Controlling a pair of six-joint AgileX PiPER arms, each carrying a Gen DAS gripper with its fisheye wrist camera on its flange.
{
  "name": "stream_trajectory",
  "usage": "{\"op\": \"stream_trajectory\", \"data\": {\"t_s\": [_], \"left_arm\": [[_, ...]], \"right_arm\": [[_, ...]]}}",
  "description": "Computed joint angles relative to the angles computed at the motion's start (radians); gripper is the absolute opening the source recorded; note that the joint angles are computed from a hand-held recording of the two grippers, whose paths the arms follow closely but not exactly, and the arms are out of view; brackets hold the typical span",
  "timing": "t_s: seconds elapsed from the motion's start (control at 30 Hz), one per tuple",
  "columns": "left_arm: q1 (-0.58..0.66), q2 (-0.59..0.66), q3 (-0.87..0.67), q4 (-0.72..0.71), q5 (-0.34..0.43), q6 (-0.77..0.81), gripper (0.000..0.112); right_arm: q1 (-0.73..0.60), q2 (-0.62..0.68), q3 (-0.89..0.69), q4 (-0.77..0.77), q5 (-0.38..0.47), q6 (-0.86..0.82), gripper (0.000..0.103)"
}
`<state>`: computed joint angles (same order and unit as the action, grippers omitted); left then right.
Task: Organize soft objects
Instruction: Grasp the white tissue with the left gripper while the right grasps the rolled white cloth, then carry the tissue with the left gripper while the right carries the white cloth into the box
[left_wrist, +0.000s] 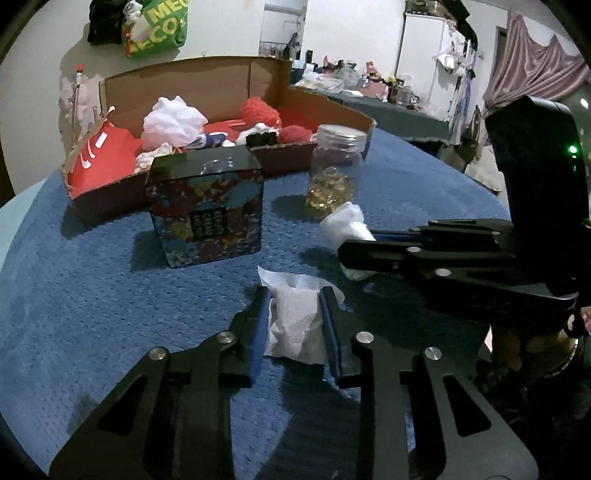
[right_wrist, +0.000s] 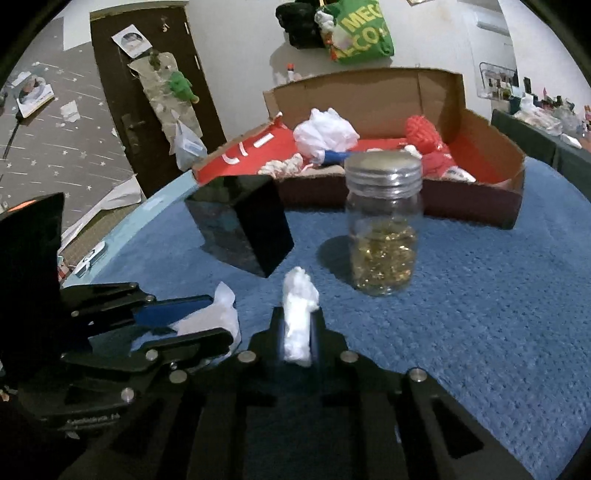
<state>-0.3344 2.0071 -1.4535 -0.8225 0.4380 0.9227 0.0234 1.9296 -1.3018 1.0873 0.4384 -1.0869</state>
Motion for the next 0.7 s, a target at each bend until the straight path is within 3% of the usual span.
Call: {"op": "stream_trajectory", "data": {"t_s": [0.23, 0.7], "left_arm": [[-0.009, -0.016, 0.02, -0.035, -0.014, 0.032, 0.025], [0.025, -0.037, 0.03, 0.017, -0.029, -0.035, 0.025]], "right_arm": [[-0.031, -0.087, 0.103, 0.106, 0.013, -0.11, 0.014], [-0.069, -0.099, 0.114, 0.064, 0.022, -0.055, 0.014]]}}
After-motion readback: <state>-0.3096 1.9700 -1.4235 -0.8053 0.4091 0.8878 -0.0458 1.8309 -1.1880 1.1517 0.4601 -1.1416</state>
